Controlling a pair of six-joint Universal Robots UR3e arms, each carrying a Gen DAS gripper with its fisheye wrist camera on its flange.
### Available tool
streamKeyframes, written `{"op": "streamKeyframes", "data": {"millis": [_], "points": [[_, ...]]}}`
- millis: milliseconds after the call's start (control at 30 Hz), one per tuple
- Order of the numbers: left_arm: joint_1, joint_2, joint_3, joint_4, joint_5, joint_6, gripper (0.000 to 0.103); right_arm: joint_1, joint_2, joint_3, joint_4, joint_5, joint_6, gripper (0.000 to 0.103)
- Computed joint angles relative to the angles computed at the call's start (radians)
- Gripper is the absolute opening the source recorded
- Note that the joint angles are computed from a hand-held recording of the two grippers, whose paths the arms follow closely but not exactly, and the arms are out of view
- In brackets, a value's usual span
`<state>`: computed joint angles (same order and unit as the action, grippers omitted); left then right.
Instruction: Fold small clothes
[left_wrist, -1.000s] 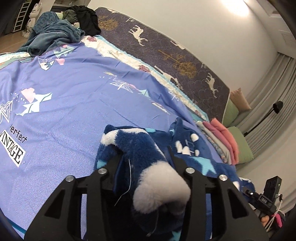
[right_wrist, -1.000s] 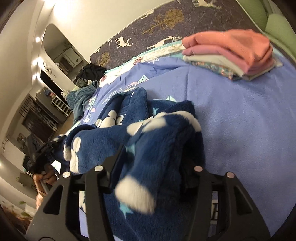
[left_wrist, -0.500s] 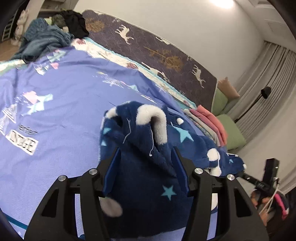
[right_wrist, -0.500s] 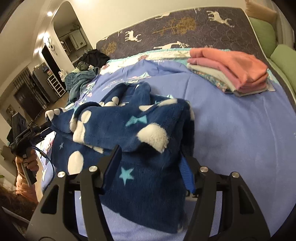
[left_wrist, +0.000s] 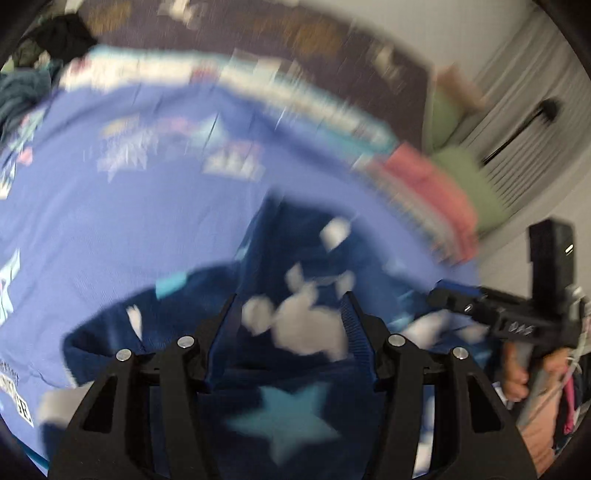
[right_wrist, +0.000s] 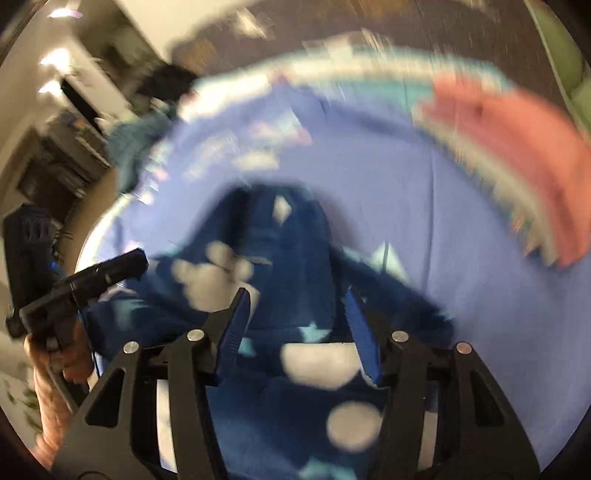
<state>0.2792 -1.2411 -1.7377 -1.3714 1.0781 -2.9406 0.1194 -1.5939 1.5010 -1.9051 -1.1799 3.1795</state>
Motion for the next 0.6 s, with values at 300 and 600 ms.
{"op": "streamKeyframes", "data": {"millis": [300,600], "points": [[0.020,-0.067,-0.018,-0.020,0.010,0.056,0.008,-0.009,0.068,0.070,-0.040,0.087,-0.001,0.007],[-0.081,-0.109,-0.087,0.184,0.245,-0.047,0.013,0.068,0.108,0.101,-0.134,-0.118,0.079,0.008]]}}
